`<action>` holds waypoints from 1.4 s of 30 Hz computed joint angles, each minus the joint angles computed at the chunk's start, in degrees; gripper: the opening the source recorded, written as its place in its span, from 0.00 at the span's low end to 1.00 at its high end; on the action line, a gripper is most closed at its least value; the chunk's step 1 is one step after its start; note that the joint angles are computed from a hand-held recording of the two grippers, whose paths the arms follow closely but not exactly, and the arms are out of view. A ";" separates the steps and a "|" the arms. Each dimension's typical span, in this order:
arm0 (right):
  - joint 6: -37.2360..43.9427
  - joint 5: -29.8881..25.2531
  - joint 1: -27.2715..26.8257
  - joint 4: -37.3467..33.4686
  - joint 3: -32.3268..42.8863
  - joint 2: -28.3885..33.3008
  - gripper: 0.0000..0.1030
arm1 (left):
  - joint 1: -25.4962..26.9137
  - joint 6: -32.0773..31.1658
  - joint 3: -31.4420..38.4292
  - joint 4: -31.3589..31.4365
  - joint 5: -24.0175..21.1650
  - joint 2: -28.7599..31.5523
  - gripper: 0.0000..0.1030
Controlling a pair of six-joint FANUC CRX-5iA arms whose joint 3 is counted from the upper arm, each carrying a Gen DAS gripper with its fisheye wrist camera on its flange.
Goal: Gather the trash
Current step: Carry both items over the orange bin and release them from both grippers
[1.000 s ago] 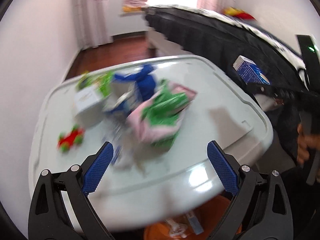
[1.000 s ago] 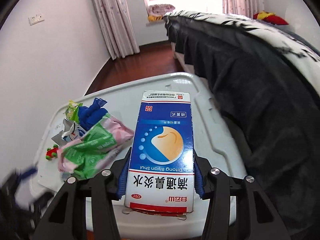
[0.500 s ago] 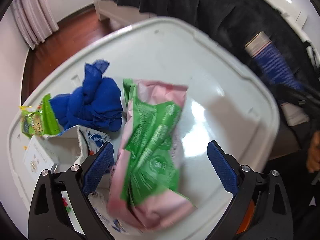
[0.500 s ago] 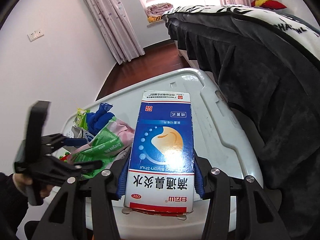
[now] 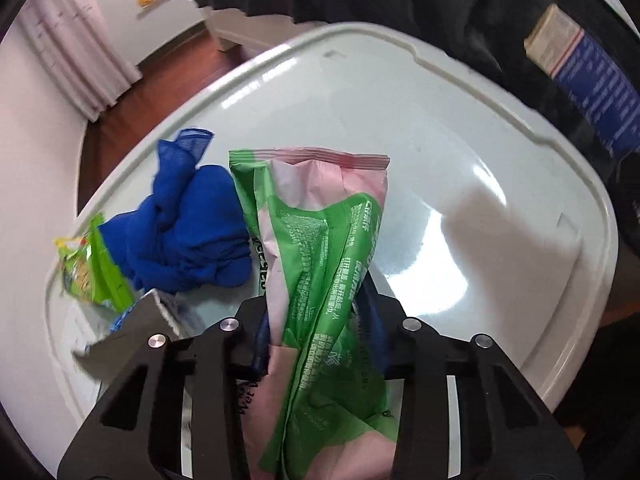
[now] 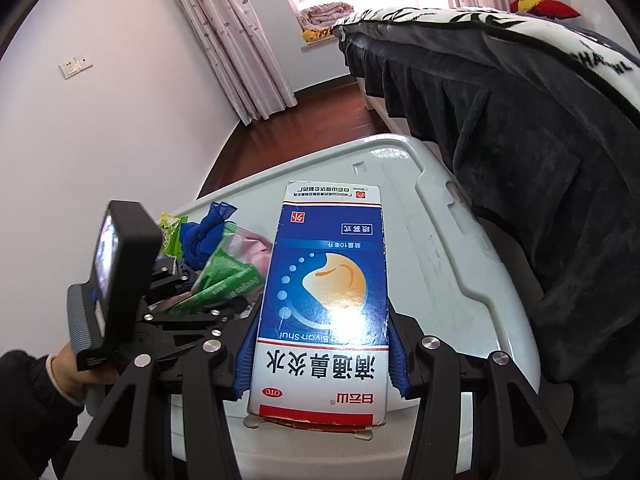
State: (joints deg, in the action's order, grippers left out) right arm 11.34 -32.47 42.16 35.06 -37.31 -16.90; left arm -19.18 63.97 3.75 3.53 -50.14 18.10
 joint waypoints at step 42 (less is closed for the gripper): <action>-14.95 -24.66 42.44 0.48 -10.07 -13.93 0.50 | 8.15 15.41 -50.60 11.95 3.27 -50.17 0.34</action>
